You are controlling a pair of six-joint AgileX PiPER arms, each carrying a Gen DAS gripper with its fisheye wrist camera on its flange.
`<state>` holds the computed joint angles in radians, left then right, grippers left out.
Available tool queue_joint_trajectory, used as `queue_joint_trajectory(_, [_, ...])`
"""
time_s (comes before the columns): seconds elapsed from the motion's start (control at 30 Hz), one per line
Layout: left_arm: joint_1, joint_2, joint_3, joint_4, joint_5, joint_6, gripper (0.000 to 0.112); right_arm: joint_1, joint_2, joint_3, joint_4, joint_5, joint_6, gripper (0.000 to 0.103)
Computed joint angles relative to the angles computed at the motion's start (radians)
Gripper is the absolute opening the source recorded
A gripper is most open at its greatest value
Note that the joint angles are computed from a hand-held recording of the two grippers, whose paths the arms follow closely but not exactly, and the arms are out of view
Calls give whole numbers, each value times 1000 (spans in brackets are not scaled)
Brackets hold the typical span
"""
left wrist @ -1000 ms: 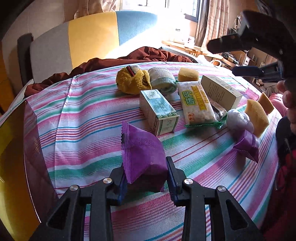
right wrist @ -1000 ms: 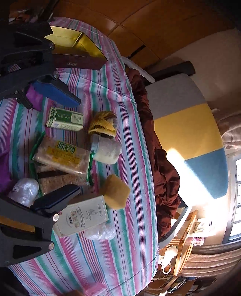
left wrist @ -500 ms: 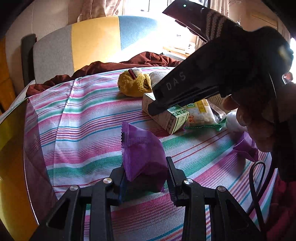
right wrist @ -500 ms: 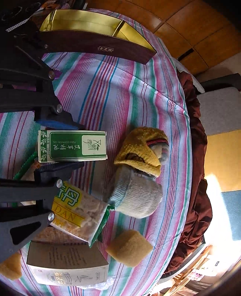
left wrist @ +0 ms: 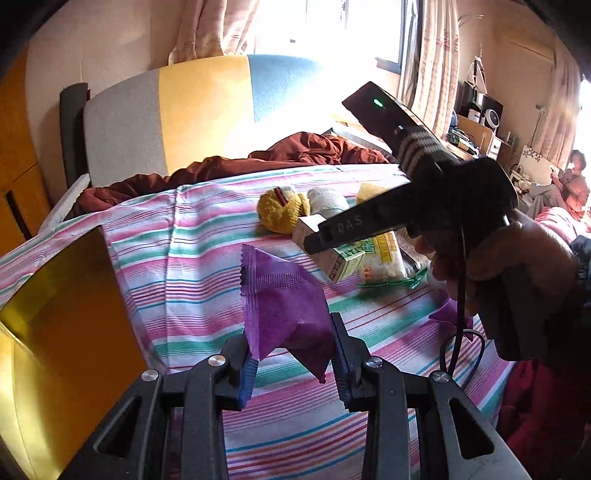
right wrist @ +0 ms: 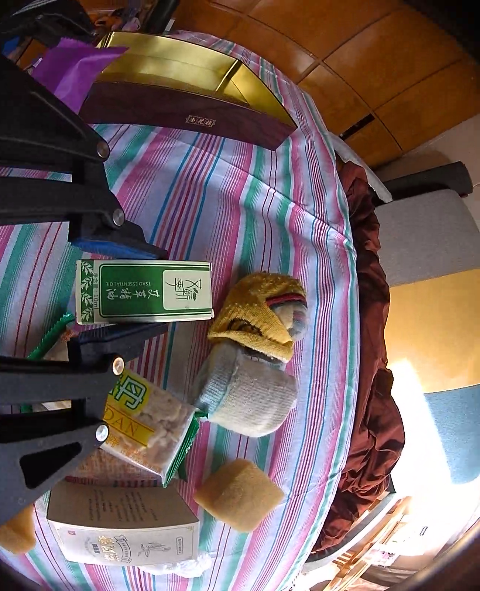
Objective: Organize objects
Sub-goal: 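Carry both items to the gold tray and open both tools to release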
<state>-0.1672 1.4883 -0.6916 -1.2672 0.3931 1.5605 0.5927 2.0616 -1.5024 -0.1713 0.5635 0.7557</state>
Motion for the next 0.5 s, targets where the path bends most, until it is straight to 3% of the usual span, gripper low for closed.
queue_joint_trajectory(0.27, [289,-30,-59,143,34,-119,35,83,-33,-9,-100,-38,49,31])
queue_joint_trajectory(0.5, [535,48,-86,160,-4,-92,35,183,37,-205,-81,7,38,31])
